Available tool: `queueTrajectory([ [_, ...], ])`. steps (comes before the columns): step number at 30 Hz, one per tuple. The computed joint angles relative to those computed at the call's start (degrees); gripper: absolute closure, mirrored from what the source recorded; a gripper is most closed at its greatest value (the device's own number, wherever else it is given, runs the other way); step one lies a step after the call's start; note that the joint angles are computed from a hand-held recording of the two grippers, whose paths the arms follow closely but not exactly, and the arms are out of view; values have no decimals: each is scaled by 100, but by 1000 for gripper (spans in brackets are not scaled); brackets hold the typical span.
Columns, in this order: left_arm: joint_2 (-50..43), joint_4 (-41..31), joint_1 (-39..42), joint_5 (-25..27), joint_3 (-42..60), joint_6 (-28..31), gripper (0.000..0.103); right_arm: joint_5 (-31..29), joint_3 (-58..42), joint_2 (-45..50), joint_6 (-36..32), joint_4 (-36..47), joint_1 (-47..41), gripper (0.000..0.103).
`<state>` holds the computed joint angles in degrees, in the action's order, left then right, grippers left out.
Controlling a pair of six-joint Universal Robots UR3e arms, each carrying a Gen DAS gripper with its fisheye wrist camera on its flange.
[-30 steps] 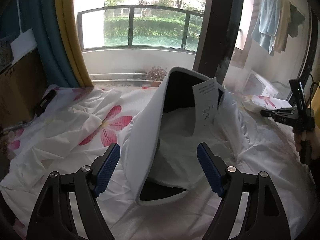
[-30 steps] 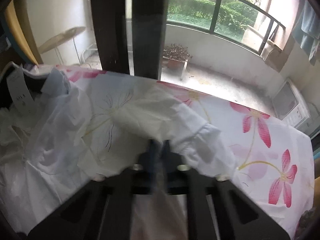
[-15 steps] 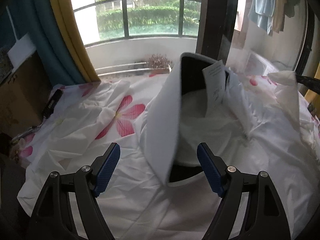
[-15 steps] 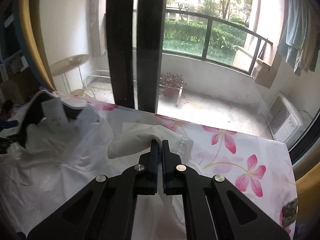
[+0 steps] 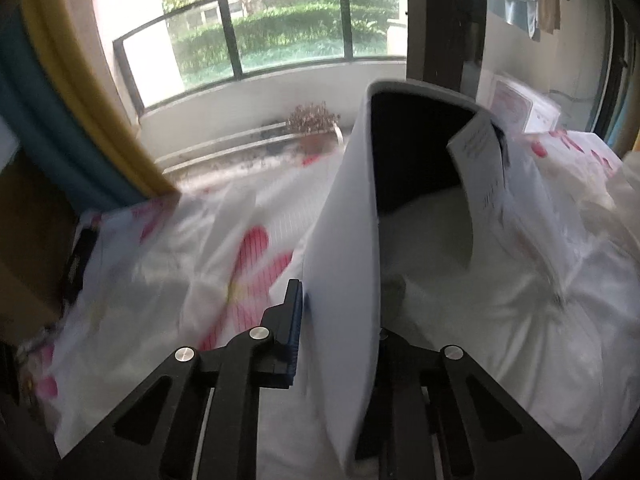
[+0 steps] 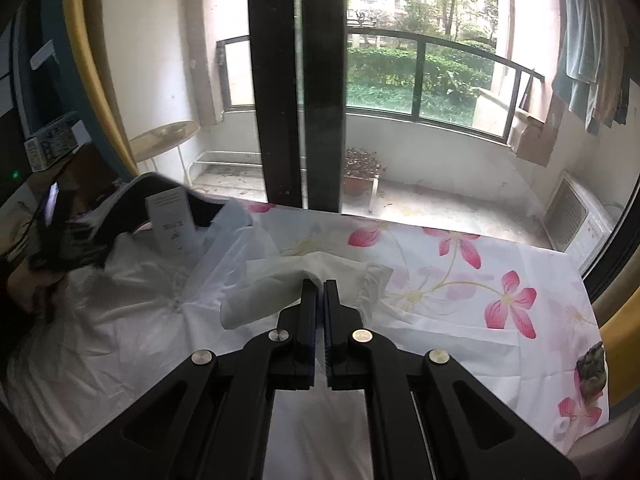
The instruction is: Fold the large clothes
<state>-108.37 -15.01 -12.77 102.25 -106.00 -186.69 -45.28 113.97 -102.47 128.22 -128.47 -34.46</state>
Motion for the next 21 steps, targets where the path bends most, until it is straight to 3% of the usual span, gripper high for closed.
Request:
queueTrajectory([
  [8,-1022,17,-23,23,1534,292,85,330,229,-569,-394,742,-146,100],
  [11,-1069,203,8,-1,1669,303,85,384,344,-724,-392,842,19,100],
  [21,848,43,121,-581,78,101,82,286,746,-752,264,210,1355,100],
])
